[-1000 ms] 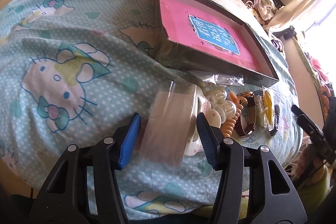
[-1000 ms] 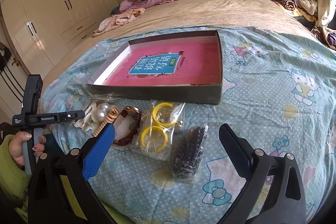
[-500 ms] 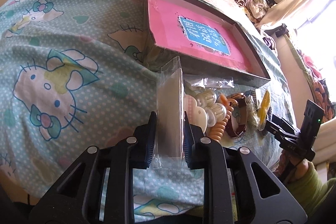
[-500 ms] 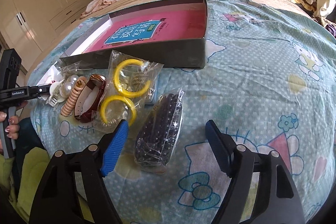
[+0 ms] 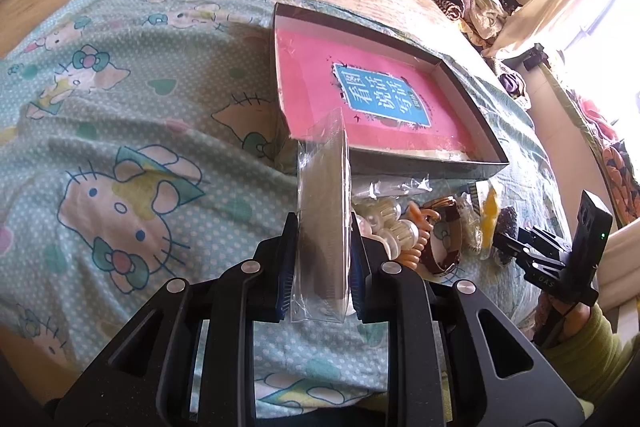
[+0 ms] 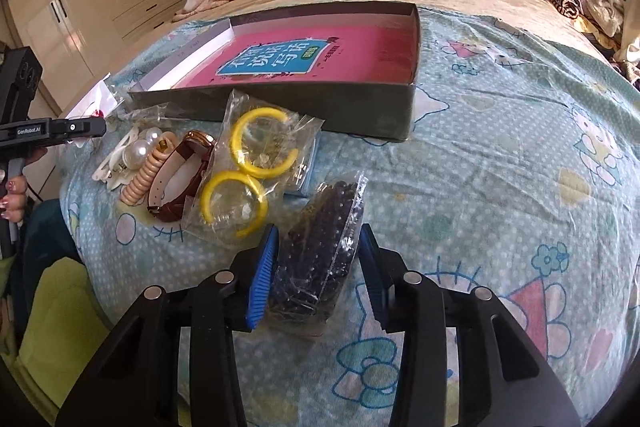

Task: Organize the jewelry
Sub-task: 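Drop the hairpin bag into the box with the right tool while the left tool drops the sleeve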

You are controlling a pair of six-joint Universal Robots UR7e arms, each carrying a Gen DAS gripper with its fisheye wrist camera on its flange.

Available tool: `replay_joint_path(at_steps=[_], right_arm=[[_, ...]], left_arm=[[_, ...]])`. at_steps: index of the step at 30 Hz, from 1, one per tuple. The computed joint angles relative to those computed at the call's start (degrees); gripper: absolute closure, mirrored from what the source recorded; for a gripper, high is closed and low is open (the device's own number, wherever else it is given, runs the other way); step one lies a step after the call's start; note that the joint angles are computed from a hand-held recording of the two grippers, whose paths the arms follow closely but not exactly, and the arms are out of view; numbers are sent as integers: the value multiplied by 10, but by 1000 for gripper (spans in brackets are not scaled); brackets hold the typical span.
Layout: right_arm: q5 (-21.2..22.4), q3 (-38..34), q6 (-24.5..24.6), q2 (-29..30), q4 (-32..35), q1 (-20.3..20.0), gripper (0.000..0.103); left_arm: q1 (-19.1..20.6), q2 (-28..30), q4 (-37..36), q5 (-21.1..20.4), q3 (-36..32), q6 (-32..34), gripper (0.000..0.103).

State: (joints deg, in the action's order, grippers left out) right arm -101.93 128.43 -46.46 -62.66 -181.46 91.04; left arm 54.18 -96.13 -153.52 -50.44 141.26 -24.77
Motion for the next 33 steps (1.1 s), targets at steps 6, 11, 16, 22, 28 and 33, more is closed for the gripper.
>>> replay_joint_path(at_steps=[6,11,16,22,28,33], right_arm=[[26,-3,11,-27,1,2,65],[42,-15,17,-33,-2,12,65],[56,-37,17,-26,4,25,65],[70,-73,24,0,14,40,65],[73,-115,29,31,25,50,65],[64,-146,31,62,26,53,65]], left_arm=[[-18,-4,3,19,-5,2,88],[-21,9,-11,23,-20,13,88],[-20,30,-23,29,-38,28,88],[-7,56,-43,21,-59,46,88],[13,85,-76,6,-77,63,88],[33,115,-93,-6,-96,75,88]])
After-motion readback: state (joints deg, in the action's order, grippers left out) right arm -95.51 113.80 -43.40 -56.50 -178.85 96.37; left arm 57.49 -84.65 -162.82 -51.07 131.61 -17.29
